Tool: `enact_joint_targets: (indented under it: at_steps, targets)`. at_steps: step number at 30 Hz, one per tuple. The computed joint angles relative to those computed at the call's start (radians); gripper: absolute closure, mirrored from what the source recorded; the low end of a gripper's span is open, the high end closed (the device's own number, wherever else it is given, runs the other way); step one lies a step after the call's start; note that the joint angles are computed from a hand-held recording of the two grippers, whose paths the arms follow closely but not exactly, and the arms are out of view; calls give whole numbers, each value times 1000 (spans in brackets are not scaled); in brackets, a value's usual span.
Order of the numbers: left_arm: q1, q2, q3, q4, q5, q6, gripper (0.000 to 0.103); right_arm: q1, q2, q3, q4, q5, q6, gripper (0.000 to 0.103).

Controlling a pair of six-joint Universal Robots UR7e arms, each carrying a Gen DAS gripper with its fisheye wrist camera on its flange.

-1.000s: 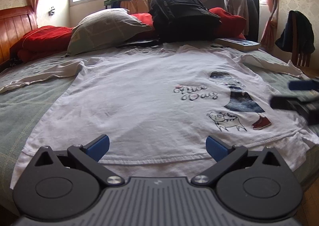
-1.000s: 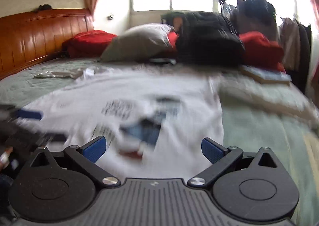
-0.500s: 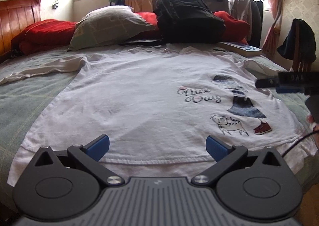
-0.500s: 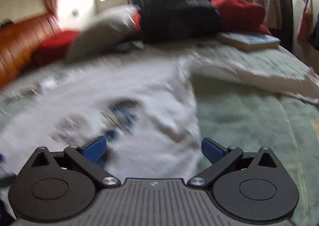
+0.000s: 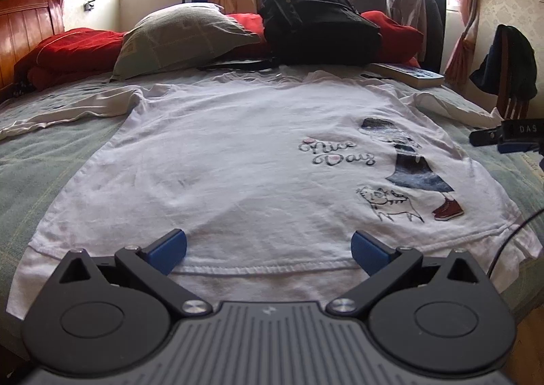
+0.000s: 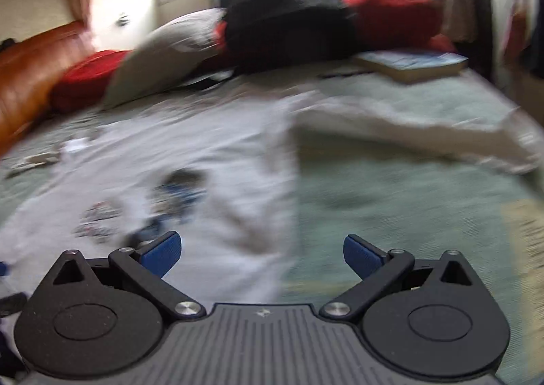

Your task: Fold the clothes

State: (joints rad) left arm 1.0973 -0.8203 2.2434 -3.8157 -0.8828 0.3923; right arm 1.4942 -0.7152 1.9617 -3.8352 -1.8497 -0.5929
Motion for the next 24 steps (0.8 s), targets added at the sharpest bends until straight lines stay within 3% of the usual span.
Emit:
enact_joint_targets:
  at_steps: [4,8,10,16,18,22,24]
  targets:
    - [-4,-4,2,15,-23,8,1,-58,-39,-21,-40,-35,5,0]
    - [-11,11,-13,25,-2,24,1,-69,1,-152,-152,-195,-76,0]
    - [-12,20,-24,33,8,28,1,-70,42,-257,-213,-291,-159,0]
    - [-13,39,-50,49,15,30,1,-104,140,-573,-64,-495,-242,0]
    - [-15,41,-55,55,21,28,1,-111,188,-667,-67,-534,-299,0]
    - [-18,45,-65,65,32,20,1,-112,218,-735,-100,-597,-317,0]
    - [-19,51,-70,66,38,22,1,-114,236,-774,-153,-635,-366,0]
